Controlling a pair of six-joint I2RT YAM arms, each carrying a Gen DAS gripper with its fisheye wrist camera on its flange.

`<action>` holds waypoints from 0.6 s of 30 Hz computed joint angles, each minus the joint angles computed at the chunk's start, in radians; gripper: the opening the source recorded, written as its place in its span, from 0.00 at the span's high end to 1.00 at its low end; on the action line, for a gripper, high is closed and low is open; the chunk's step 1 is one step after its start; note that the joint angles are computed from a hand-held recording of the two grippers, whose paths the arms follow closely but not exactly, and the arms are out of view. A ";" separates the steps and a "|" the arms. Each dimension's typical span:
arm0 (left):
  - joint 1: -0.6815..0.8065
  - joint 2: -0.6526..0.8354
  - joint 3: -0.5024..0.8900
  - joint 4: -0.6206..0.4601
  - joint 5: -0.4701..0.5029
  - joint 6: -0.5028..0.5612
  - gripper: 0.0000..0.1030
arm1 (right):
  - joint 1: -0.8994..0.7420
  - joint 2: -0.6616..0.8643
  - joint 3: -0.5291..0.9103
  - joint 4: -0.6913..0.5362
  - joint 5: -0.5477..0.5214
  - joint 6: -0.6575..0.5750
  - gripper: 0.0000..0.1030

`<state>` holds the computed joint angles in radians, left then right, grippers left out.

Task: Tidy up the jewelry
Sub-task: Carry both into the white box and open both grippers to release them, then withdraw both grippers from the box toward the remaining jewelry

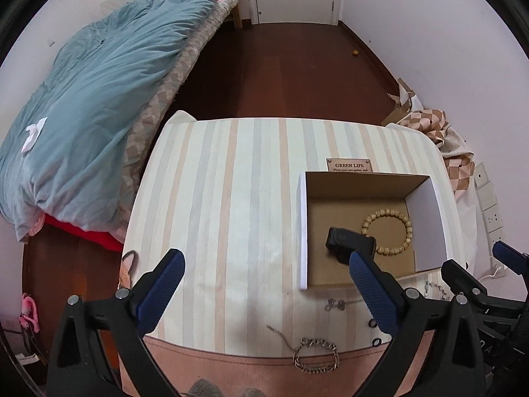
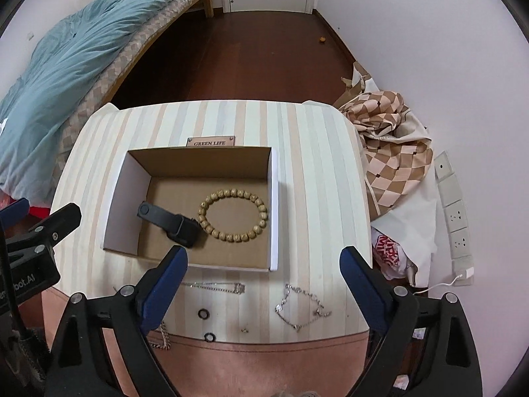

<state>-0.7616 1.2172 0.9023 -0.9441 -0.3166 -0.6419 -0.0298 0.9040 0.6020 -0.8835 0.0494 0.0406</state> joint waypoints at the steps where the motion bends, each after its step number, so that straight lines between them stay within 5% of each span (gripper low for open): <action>1: -0.014 -0.015 -0.002 -0.014 -0.012 -0.017 0.01 | 0.007 -0.019 0.000 -0.018 0.001 0.005 0.07; 18: -0.413 -0.220 0.145 -0.434 -0.229 -0.409 0.01 | 0.201 -0.353 0.220 -0.439 0.107 0.196 0.07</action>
<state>-1.1743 0.9973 1.0469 -1.3779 -0.5458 -1.0509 0.1715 0.5509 0.8216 -1.3228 0.1560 0.2363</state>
